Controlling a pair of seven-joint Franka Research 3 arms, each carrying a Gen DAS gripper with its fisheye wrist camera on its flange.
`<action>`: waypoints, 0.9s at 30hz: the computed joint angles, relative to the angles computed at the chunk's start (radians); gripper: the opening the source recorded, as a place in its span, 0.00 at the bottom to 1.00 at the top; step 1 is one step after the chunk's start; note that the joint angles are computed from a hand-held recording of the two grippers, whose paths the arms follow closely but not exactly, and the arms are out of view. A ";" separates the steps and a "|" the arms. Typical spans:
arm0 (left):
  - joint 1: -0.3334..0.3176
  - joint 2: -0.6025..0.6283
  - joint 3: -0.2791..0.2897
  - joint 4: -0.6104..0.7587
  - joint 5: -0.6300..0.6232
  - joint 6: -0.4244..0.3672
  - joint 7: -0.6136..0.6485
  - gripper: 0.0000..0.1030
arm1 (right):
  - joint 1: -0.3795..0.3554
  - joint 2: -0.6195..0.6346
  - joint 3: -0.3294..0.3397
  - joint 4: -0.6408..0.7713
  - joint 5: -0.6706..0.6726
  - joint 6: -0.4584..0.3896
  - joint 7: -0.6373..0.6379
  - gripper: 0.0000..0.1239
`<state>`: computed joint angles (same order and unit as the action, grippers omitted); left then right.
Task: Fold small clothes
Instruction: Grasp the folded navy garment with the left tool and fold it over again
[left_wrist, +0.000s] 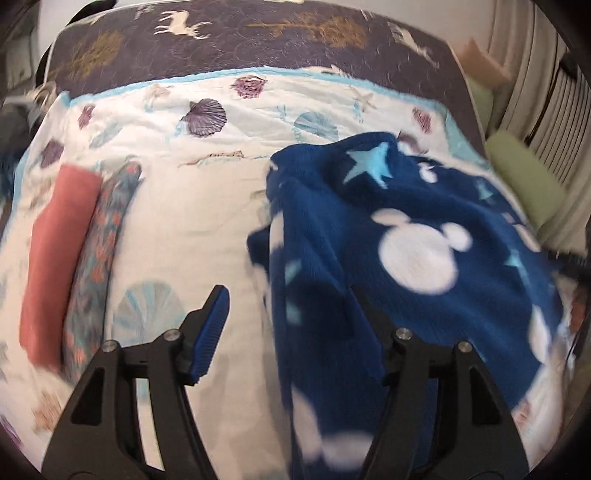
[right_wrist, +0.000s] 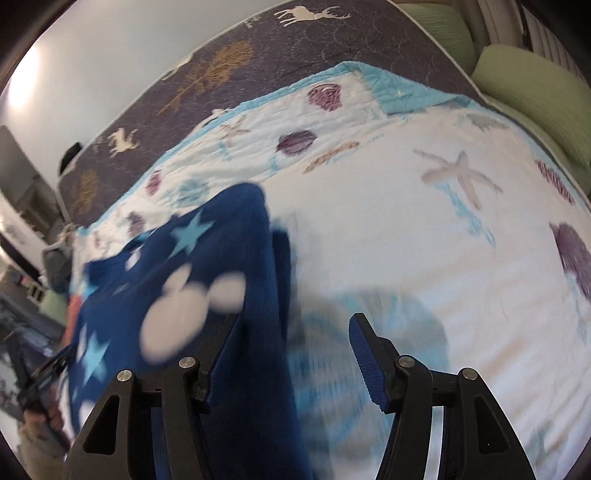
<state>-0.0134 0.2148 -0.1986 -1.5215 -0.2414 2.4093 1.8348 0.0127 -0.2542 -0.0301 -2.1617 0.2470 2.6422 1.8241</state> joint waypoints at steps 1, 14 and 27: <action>0.013 -0.039 -0.006 -0.050 -0.039 0.011 0.025 0.65 | 0.010 -0.052 -0.008 -0.048 0.023 -0.009 -0.024 0.51; -0.034 -0.262 0.090 -0.357 -0.416 -0.165 0.168 0.79 | 0.229 -0.292 -0.143 -0.296 0.554 -0.006 -0.293 0.68; -0.022 -0.335 0.081 -0.411 -0.714 -0.093 0.152 0.26 | 0.100 -0.193 0.066 -0.213 0.367 0.190 0.011 0.11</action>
<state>-0.0351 -0.1204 -0.1177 -1.9325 -0.9550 2.3167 1.9867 0.1127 -0.4475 0.0364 -2.3748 0.6141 2.8323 1.8352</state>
